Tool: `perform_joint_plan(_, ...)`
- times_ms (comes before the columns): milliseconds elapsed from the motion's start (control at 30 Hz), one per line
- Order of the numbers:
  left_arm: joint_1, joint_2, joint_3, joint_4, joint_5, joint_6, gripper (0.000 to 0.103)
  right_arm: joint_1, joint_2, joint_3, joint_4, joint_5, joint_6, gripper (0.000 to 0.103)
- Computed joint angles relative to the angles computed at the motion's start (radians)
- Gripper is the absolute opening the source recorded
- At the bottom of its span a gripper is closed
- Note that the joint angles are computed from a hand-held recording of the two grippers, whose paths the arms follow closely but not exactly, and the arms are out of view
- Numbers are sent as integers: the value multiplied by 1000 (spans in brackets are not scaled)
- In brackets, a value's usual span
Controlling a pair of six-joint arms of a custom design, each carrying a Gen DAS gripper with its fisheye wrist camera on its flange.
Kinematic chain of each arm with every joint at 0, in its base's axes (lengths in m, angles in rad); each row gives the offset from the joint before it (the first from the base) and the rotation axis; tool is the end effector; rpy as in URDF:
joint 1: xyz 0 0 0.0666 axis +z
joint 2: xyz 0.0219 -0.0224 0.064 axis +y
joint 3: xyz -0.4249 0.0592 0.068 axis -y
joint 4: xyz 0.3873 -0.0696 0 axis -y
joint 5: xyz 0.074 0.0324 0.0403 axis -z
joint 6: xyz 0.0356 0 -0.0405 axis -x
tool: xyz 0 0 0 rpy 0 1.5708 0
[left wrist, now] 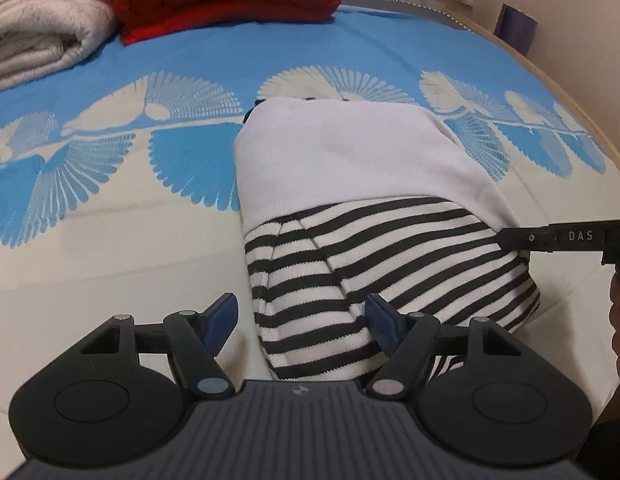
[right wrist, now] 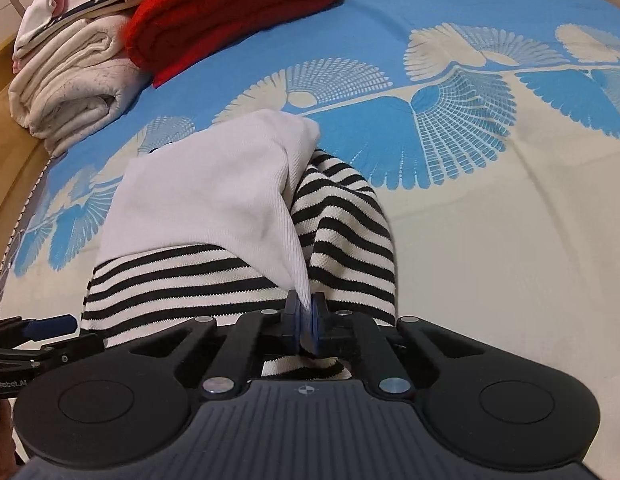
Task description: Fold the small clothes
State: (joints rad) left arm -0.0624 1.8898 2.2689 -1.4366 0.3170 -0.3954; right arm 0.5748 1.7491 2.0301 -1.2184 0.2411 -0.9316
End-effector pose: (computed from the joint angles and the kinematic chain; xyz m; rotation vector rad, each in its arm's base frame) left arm 0.6304 -0.0509 0.5620 0.6883 2.4792 -0.2934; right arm 0.5087 0.3189 0.5565 0.5412 2.4423 0.3394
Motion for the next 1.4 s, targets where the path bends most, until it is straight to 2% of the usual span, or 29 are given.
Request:
perform_joint_plan(133, -3, -18, -16, 6, -4, -26, 75, 8, 0, 7, -1, 13, 4, 5)
perform_joint_plan(233, -2, -9, -12, -12, -3, -35, 67, 10, -2, 6, -7, 15, 16, 5)
perform_joint_plan(300, -2, 29, 10, -60, -21, -26, 68, 8, 0, 7, -18, 15, 18, 5)
perform_joint_plan(400, 12, 65, 84, -125, 14, 38, 68, 7, 19, 32, -59, 8, 31, 5)
perform_joint_plan(500, 14, 46, 108, -120, -8, 7, 74, 16, 31, 65, -99, 35, 17, 10)
perform_joint_plan(567, 15, 5, 89, -66, -44, 10, 87, 20, 21, 59, -118, 46, -51, 21)
perform_joint_plan(600, 18, -24, 65, -29, -44, 20, 89, 23, 18, 62, -147, 61, -76, 24)
perform_joint_plan(633, 26, -63, 28, 11, -30, 29, 90, 29, 16, 66, -174, 91, -88, 24)
perform_joint_plan(700, 41, -135, -47, 73, -3, 47, 101, 53, 3, 77, -224, 185, -96, 24)
perform_joint_plan(767, 58, -226, -151, 154, 27, 74, 103, 81, -20, 81, -234, 255, -86, 29)
perform_joint_plan(800, 63, -266, -198, 185, 35, 84, 103, 97, -30, 85, -234, 287, -86, 40)
perform_joint_plan(867, 71, -345, -288, 232, 50, 97, 103, 147, -55, 97, -231, 371, -90, 55)
perform_joint_plan(933, 72, -424, -377, 274, 48, 115, 103, 203, -72, 110, -231, 452, -71, 58)
perform_joint_plan(1000, 62, -503, -468, 325, 14, 145, 103, 269, -88, 112, -232, 520, -54, 65)
perform_joint_plan(1067, 51, -567, -530, 341, -8, 174, 103, 329, -103, 101, -245, 575, -73, 69)
perform_joint_plan(1200, 25, -661, -634, 374, -52, 204, 103, 416, -118, 83, -306, 660, -178, 71)
perform_joint_plan(1333, 17, -674, -663, 333, -32, 263, 103, 476, -100, 96, -390, 725, -290, 83)
perform_joint_plan(1400, 0, -676, -675, 335, -74, 261, 103, 495, -77, 122, -442, 723, -308, 86)
